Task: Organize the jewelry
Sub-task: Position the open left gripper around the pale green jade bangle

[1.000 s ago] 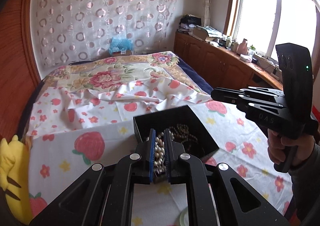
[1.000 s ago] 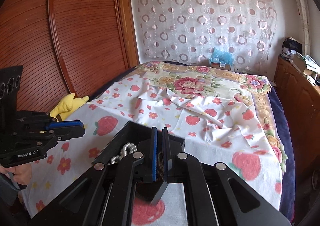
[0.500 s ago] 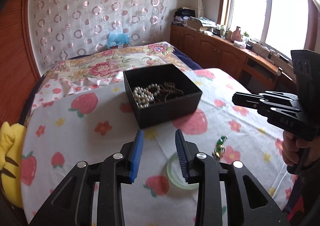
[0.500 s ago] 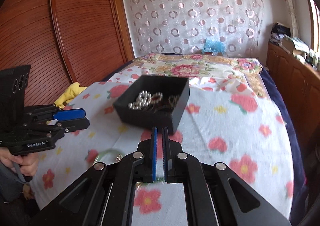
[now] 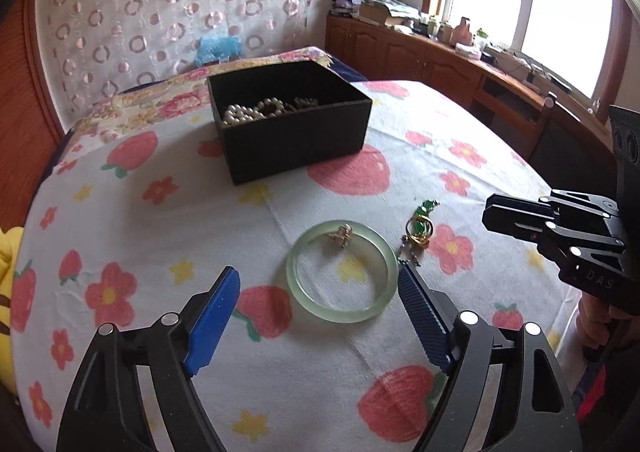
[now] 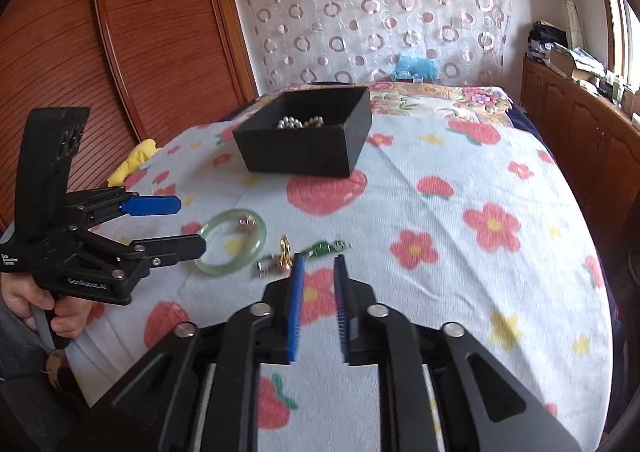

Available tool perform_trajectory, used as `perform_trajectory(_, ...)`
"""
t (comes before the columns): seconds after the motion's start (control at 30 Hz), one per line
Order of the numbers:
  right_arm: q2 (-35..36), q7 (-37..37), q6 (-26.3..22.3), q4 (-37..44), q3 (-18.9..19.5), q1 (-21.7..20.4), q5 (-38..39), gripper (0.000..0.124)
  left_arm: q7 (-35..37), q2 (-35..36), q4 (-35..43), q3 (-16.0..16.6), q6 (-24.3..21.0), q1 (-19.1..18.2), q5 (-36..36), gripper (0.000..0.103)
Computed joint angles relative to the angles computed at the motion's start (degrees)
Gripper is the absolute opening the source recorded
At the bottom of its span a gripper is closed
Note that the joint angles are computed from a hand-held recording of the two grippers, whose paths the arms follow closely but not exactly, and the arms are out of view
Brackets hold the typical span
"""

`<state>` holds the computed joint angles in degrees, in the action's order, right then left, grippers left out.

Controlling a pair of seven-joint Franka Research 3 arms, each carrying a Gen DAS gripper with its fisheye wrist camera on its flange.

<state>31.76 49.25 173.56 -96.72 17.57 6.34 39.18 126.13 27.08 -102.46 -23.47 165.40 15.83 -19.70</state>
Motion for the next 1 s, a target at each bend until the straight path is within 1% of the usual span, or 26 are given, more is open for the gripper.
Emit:
perform_trajectory(0.07, -0.2, -0.5, -0.4, -0.3, 1.0, -1.0, 1.1, 0.019, -1.4, 0.6, 0.7, 1.2, -0.8, -1.3, 1.4, 0.082)
perform_trajectory(0.23, -0.4, 0.1, -1.4, -1.3, -0.6, 0.2, 0.4, 0.019, -4.7, 1.7, 2.1, 4.0, -2.1, -4.2, 5.6, 0.082)
perform_trajectory(0.3, -0.9, -0.6, 0.9, -2.5, -0.4, 0.4, 0.3, 0.019, -5.8, 2.2, 2.8, 4.6, -3.0, -4.8, 7.0, 0.082)
perform_trajectory(0.33, -1.0, -0.7, 1.4, -2.7, -0.4, 0.5, 0.0, 0.019, -6.3, 2.3, 2.9, 4.9, -2.8, -5.1, 7.6, 0.082)
perform_trajectory(0.37, -1.1, -0.2, 1.8, -3.0, -1.1, 1.3, -0.8, 0.019, -7.1, 2.5, 3.1, 5.6, -2.6, -5.8, 8.7, 0.082)
perform_trajectory(0.4, -1.1, 0.2, 2.2, -3.2, -1.6, 1.8, -1.5, 0.019, -7.7, 2.7, 3.3, 5.8, -2.4, -6.2, 9.5, 0.082)
perform_trajectory(0.5, -1.0, 0.8, 1.9, -3.0, -1.3, 1.4, -2.6, 0.019, -9.4, 3.2, 3.8, 6.6, -1.7, -7.2, 11.9, 0.083)
perform_trajectory(0.6, -0.8, 1.1, 1.3, -2.7, -0.7, 0.7, -2.7, 0.019, -9.9, 3.7, 4.3, 6.0, -1.6, -6.7, 13.0, 0.083)
perform_trajectory(0.7, -0.8, 1.7, 1.1, -2.6, -1.1, 1.0, -3.2, 0.019, -9.8, 3.9, 4.4, 5.1, -1.5, -6.1, 13.5, 0.082)
perform_trajectory(0.73, -0.7, 2.0, 1.0, -2.5, -1.3, 1.2, -3.5, 0.019, -9.5, 3.9, 4.4, 4.7, -1.4, -5.7, 13.4, 0.081)
perform_trajectory(0.77, -0.6, 2.1, 0.9, -2.5, -1.2, 1.1, -3.6, 0.019, -9.0, 3.8, 4.0, 4.1, -0.9, -5.2, 13.1, 0.073)
perform_trajectory(0.8, -0.6, 2.1, 0.8, -2.4, -1.2, 1.0, -3.6, 0.019, -8.7, 3.7, 3.9, 3.5, -0.7, -4.7, 12.8, 0.069)
perform_trajectory(0.93, -0.4, 2.4, 0.3, -2.0, -1.4, 1.2, -4.0, 0.019, -8.5, 3.2, 2.8, 2.5, 0.0, -3.6, 11.6, 0.069)
perform_trajectory(0.97, -0.3, 2.9, 0.1, -1.8, -2.0, 1.7, -4.5, 0.019, -8.5, 3.1, 2.6, 2.2, 0.0, -3.3, 11.2, 0.069)
perform_trajectory(1.0, -0.3, 3.5, 0.0, -1.7, -2.7, 2.3, -5.0, 0.019, -8.0, 2.7, 2.1, 1.2, 0.4, -2.3, 10.2, 0.069)
